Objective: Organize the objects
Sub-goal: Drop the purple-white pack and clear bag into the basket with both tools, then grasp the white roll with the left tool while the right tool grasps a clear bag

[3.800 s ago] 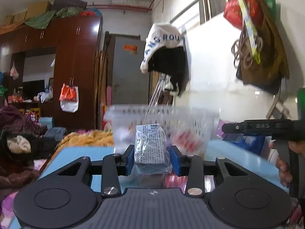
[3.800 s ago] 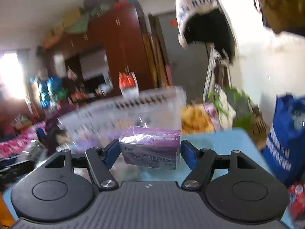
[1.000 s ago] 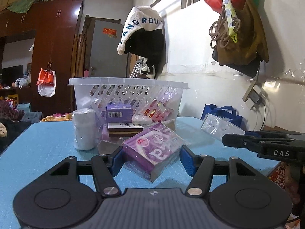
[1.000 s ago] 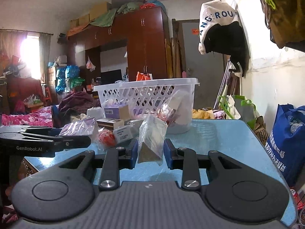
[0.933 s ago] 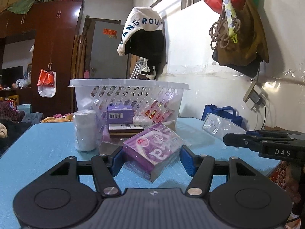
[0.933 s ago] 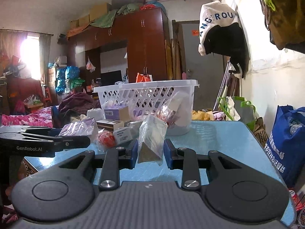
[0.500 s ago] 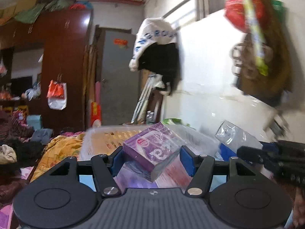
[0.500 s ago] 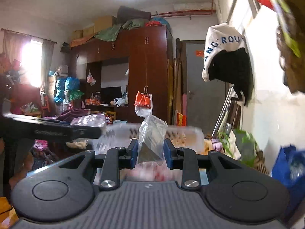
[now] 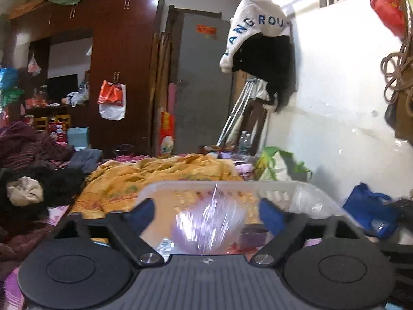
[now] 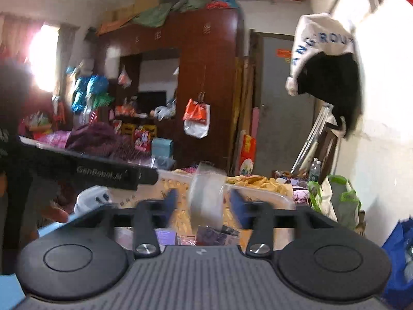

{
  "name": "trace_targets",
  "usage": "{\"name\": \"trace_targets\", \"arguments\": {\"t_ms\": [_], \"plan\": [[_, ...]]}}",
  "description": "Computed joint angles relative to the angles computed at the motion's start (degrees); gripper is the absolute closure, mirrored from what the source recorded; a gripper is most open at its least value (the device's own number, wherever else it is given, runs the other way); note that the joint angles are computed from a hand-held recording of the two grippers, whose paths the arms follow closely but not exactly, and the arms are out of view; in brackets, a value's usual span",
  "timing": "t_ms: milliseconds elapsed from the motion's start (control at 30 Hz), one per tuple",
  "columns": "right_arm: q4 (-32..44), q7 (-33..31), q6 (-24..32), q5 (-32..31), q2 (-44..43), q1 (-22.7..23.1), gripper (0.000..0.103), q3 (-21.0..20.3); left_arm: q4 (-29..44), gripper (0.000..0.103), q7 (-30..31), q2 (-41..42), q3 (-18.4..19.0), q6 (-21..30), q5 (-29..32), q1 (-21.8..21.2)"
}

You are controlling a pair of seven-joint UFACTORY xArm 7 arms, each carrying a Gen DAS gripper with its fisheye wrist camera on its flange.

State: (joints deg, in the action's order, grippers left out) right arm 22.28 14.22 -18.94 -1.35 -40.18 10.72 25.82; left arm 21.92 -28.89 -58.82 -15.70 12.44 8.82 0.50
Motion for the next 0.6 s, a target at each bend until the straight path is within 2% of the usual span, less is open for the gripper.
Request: {"name": "trace_targets", "arguments": {"t_ms": [33,67,100,200,267,367,467,533,567,600], "plan": [[-2.8,0.8,-2.1,1.1,-3.0,-0.9,0.005,1.2,-0.6,0.008,0.2,-1.3,-0.3,0.5,0.5,0.4],[-4.9,1.5,-3.6,1.8,-5.1,-0.7,0.000,1.3,-1.5,0.005,0.5,-2.8,-0.1,0.8,0.7,0.2],[-6.6,2.1,-3.6,1.9,-6.9,0.9,0.000,0.1,-2.1,0.000,0.6,-4.2,0.4,1.0,0.6,-0.2],[-10.6,3.1,0.1,0.2,-10.8,8.6,0.000,-7.2,-6.1,0.000,1.9,-9.1,3.5,-0.7,-0.3,-2.8],[-13.3,5.1,4.0,0.4,-14.6,10.2,0.000,-7.7,-7.8,0.000,4.0,-12.8,5.9,3.7,-1.2,-5.6],[-14.8,7.4,9.3,-0.3,-16.6,11.4,0.000,-7.6,-12.3,0.000,5.1,-23.0,4.0,10.0,-0.4,-4.9],[-15.2,8.6,10.6,-1.4,-14.4,13.9,0.000,-8.9,-18.8,0.000,8.0,-36.6,9.3,16.0,-2.5,-10.0],[-15.0,9.6,9.4,-1.9,-12.2,14.1,0.005,-8.5,-21.9,0.000,9.4,-43.5,10.7,19.7,-3.8,-10.8],[-14.4,9.7,9.2,-2.2,-10.9,14.1,0.018,-8.5,-22.7,0.000,10.3,-45.0,10.6,21.0,-3.9,-10.8],[-13.5,8.8,9.4,-3.0,-8.9,15.5,0.034,-10.6,-23.3,0.003,11.2,-45.9,10.2,21.8,-3.8,-10.6]]}}
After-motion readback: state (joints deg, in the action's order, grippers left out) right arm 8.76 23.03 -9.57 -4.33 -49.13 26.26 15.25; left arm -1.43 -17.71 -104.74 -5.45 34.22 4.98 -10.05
